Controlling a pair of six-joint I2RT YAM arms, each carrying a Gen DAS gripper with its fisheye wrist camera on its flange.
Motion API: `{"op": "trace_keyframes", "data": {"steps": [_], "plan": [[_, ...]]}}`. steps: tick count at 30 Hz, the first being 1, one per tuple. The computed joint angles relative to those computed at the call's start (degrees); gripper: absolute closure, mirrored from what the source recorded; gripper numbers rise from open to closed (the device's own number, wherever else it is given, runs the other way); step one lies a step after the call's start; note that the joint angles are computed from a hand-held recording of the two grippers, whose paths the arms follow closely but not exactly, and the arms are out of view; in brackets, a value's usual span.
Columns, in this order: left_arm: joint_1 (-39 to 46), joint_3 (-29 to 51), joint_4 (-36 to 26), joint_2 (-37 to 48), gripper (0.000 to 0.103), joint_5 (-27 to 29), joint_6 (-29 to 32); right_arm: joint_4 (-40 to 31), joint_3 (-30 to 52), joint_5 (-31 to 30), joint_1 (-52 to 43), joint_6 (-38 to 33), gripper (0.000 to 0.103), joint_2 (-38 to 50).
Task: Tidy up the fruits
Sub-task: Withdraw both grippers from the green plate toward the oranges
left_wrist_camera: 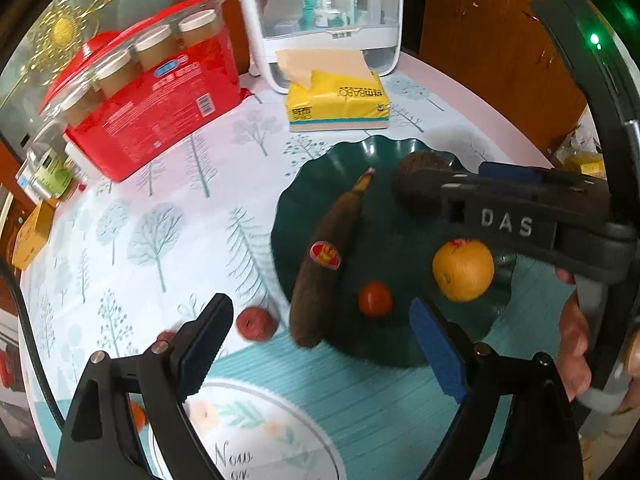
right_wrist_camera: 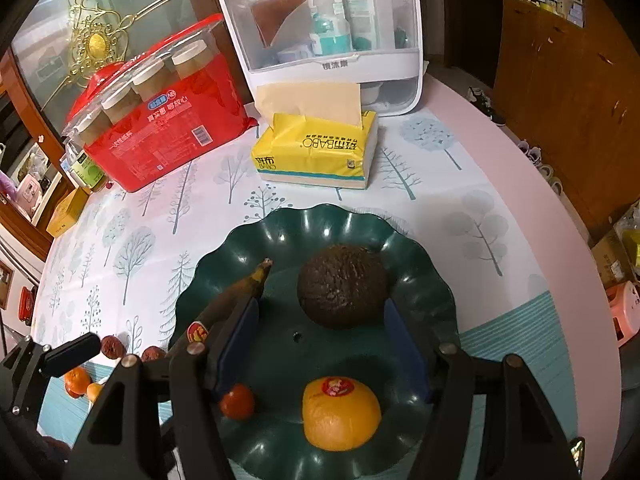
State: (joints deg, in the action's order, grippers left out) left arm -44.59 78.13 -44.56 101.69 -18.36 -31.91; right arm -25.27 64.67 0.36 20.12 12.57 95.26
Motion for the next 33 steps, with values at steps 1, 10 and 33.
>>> {"op": "trace_keyframes", "data": {"steps": [1, 10, 33], "plan": [[-0.1, -0.8, -0.3, -1.1, 0.014, 0.0, -0.5, 0.0, -0.4, 0.4, 0.2, 0.0, 0.037, -0.6], [-0.4, -8.1, -6.3, -16.3, 0.013, -3.7, -5.2, -2.6, -6.1, 2.3, 3.6, 2.1, 0.037, -10.3], [-20.4, -32.5, -26.7, -48.7, 0.013, -10.0, -42.8, -8.7, -8.8, 11.4, 30.6, 7.6, 0.037, -21.6]]}}
